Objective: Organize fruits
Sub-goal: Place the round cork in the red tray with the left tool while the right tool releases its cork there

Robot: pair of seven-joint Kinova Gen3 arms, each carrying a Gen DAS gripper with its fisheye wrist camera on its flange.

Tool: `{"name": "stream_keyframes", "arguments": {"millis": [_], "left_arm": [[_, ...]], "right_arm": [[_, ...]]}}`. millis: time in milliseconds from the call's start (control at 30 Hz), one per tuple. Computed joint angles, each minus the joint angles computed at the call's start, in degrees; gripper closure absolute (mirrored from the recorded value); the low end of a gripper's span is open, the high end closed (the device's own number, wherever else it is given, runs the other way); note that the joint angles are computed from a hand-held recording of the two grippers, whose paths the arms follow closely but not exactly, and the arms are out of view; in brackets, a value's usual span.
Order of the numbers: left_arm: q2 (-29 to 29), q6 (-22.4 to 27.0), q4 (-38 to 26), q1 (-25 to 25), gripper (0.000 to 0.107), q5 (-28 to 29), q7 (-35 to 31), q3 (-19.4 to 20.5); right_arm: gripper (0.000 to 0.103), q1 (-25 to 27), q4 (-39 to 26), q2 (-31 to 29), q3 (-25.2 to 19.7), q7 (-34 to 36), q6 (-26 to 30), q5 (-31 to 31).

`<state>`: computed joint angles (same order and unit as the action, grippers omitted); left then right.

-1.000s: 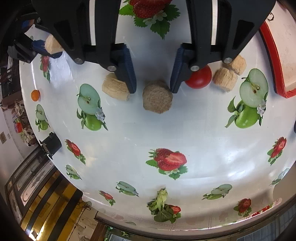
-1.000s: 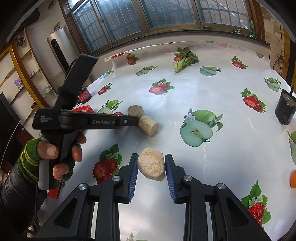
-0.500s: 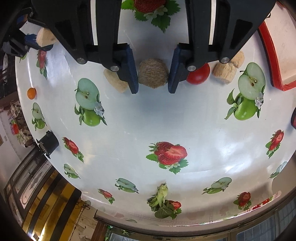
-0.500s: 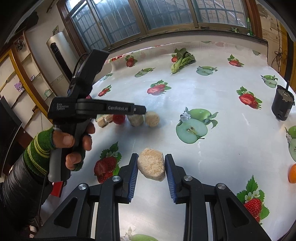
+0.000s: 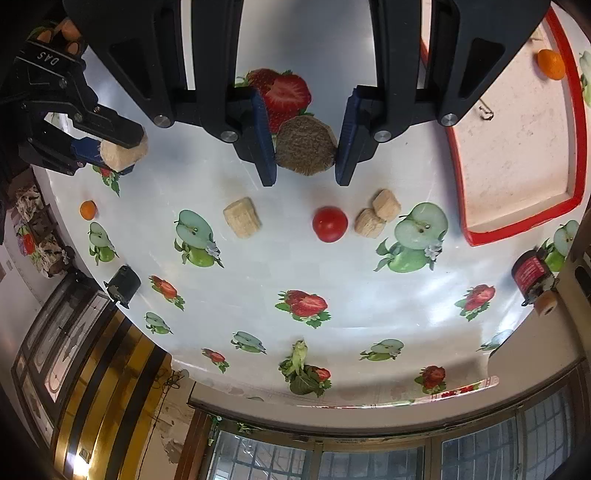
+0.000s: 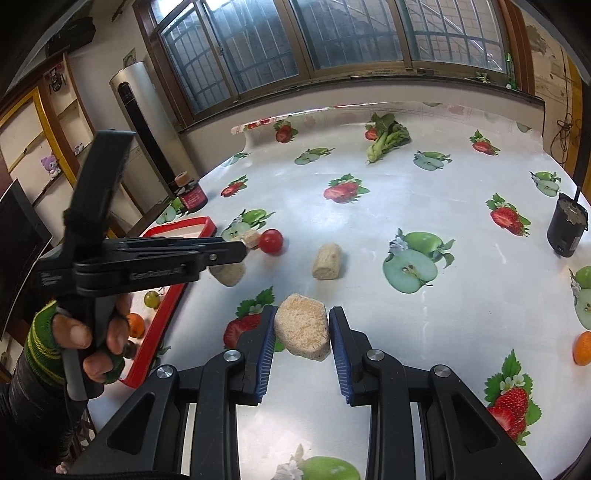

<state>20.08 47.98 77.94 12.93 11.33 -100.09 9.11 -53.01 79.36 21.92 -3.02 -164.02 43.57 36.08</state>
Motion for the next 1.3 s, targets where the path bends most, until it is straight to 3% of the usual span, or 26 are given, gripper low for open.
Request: {"name": "stream_keyframes", "arguments": {"millis": [233, 600, 1300], "left_arm": [[-5.5, -2.7, 6.2, -3.7, 0.077, 3.0, -2.6, -0.6], [-10.2, -3.9, 10.6, -8.3, 0.077, 6.2, -6.4, -2.5], [-11.6, -3.7, 12.8, -14.8, 0.077, 9.9, -11.4, -5.4]], "right_arm": [[0.073, -1.0, -3.4, 1.7, -0.4, 2.4, 1.4, -0.7], [0.073, -2.5, -10.5, 5.5, 0.1, 8.3, 3.3, -4.0], [0.074, -3.8, -28.9, 15.8, 1.5, 22.6, 8.4, -13.7]]}}
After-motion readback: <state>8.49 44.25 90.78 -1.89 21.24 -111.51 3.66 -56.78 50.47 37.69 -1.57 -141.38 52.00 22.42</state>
